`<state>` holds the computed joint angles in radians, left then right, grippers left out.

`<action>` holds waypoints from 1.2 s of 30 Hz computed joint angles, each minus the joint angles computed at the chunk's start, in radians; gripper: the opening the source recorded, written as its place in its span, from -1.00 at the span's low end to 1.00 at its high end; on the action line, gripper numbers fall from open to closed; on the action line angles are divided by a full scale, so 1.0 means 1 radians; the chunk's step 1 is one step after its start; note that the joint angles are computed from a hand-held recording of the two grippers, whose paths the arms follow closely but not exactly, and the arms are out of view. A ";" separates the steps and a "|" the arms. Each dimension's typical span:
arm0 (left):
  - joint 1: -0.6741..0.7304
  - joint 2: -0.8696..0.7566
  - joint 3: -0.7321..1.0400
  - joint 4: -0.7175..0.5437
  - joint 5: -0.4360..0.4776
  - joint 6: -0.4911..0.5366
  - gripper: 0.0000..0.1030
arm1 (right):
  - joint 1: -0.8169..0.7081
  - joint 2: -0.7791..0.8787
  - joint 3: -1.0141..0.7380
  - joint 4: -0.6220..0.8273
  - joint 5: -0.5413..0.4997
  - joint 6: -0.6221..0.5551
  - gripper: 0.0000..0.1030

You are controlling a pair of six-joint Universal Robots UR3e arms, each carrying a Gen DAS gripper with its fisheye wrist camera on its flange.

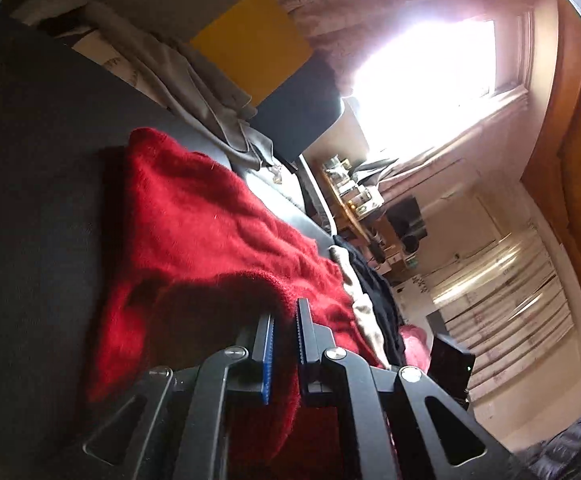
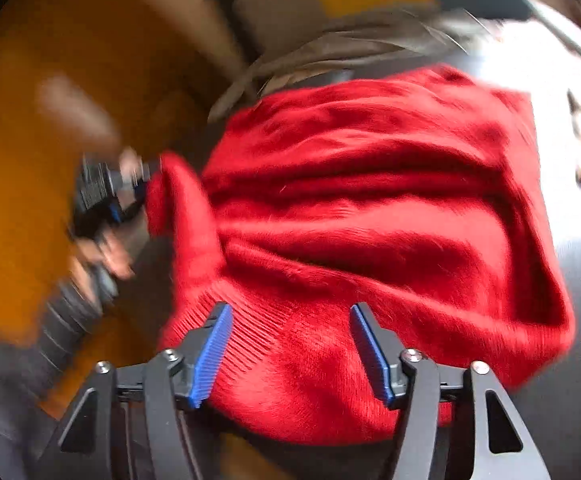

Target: Fold clothes

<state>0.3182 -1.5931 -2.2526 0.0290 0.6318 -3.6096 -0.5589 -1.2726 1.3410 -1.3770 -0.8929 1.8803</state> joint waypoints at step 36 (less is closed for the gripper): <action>0.017 0.088 0.286 -0.058 0.036 -0.138 -0.91 | 0.104 0.052 -0.244 -0.596 -0.082 0.365 -0.77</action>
<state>0.3355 -1.5054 -1.9668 -0.0294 0.6680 -3.7479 -0.4546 -1.2204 1.0975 -1.9729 -0.9746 2.2448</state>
